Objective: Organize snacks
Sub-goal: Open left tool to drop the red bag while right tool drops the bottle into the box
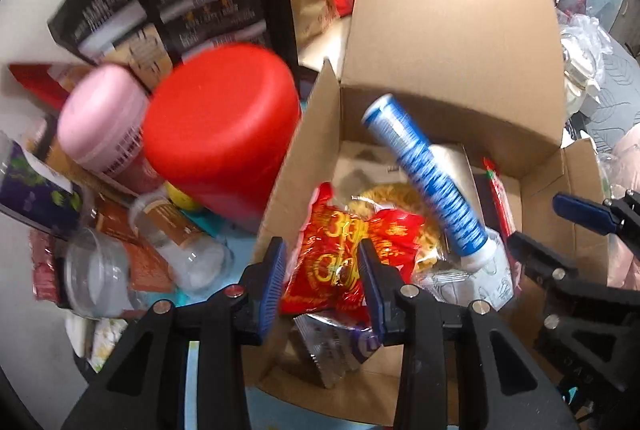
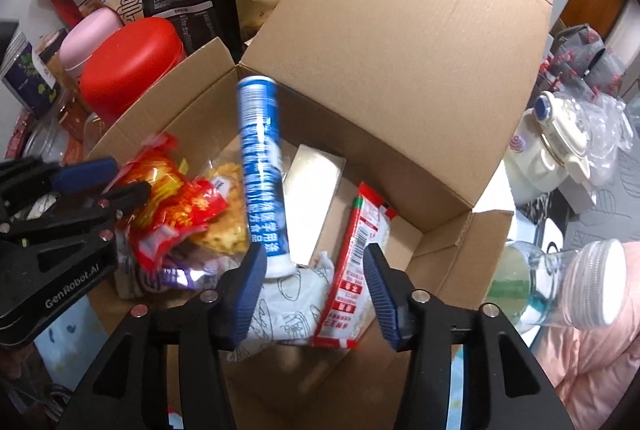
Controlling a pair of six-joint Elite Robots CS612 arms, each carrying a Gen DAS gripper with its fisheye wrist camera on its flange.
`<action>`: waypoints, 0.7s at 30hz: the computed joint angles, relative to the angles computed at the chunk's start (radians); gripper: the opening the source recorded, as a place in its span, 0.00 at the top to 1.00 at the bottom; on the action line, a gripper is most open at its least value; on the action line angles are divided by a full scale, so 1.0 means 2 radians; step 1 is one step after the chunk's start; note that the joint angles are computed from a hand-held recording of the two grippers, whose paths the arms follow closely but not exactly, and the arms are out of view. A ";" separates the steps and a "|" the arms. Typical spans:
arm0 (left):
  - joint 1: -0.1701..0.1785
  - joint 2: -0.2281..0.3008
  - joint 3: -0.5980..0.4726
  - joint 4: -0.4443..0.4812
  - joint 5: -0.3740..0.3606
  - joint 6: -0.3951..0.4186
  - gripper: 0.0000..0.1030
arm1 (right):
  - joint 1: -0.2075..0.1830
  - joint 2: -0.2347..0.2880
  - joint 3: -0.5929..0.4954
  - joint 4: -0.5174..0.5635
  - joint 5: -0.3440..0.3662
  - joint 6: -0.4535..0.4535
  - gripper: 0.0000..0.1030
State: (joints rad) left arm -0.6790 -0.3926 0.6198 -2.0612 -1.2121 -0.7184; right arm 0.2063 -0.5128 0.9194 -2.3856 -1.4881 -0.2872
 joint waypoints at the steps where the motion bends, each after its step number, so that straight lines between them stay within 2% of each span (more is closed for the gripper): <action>1: -0.001 -0.002 0.000 0.000 0.006 0.001 0.64 | 0.000 -0.002 0.002 0.000 0.000 0.002 0.50; 7: -0.004 -0.020 0.017 -0.018 0.024 0.004 0.64 | -0.002 -0.016 0.015 -0.012 0.003 0.010 0.50; 13: -0.008 -0.049 0.054 -0.045 0.037 0.002 0.64 | -0.001 -0.037 0.039 -0.041 0.007 0.008 0.44; 21: -0.017 -0.093 0.112 -0.081 0.062 -0.005 0.64 | 0.001 -0.068 0.076 -0.085 0.015 0.006 0.44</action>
